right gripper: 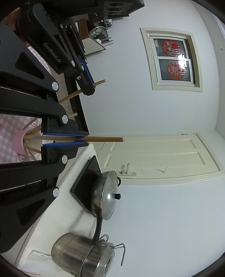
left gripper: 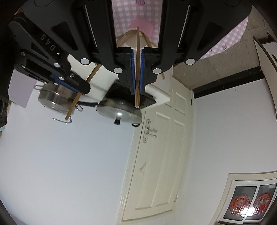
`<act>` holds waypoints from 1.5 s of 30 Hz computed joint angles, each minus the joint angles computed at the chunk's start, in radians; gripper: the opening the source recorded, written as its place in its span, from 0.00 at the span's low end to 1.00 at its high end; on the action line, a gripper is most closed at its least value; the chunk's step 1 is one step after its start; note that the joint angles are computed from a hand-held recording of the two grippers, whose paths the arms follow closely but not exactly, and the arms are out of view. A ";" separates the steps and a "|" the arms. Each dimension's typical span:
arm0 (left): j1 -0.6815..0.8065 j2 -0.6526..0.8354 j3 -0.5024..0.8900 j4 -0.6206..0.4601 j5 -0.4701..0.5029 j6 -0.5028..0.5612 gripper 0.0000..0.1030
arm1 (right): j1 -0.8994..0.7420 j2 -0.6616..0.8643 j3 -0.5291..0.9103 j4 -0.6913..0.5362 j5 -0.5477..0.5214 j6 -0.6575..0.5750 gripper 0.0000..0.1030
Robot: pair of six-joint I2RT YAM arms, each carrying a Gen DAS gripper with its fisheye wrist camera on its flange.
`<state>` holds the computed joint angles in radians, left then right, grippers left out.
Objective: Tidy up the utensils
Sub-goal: 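Lift the chopstick upright and carry it over the pink cup, then lower the chopstick into the pink cup with the left tool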
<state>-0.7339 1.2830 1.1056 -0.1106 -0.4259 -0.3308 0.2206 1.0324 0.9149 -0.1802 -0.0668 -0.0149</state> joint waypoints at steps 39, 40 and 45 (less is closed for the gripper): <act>0.084 0.205 -0.034 0.000 0.215 -0.006 0.06 | -0.059 0.147 -0.022 0.018 -0.071 -0.034 0.05; 0.082 0.200 -0.034 -0.008 0.215 -0.005 0.06 | -0.059 0.145 -0.022 0.012 -0.073 -0.032 0.05; 0.076 0.187 -0.032 -0.048 0.222 -0.001 0.06 | -0.059 0.133 -0.022 -0.017 -0.077 -0.024 0.07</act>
<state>-0.6580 1.4703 1.0738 -0.1583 -0.2039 -0.3323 0.1617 1.1650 0.8934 -0.1972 -0.1438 -0.0387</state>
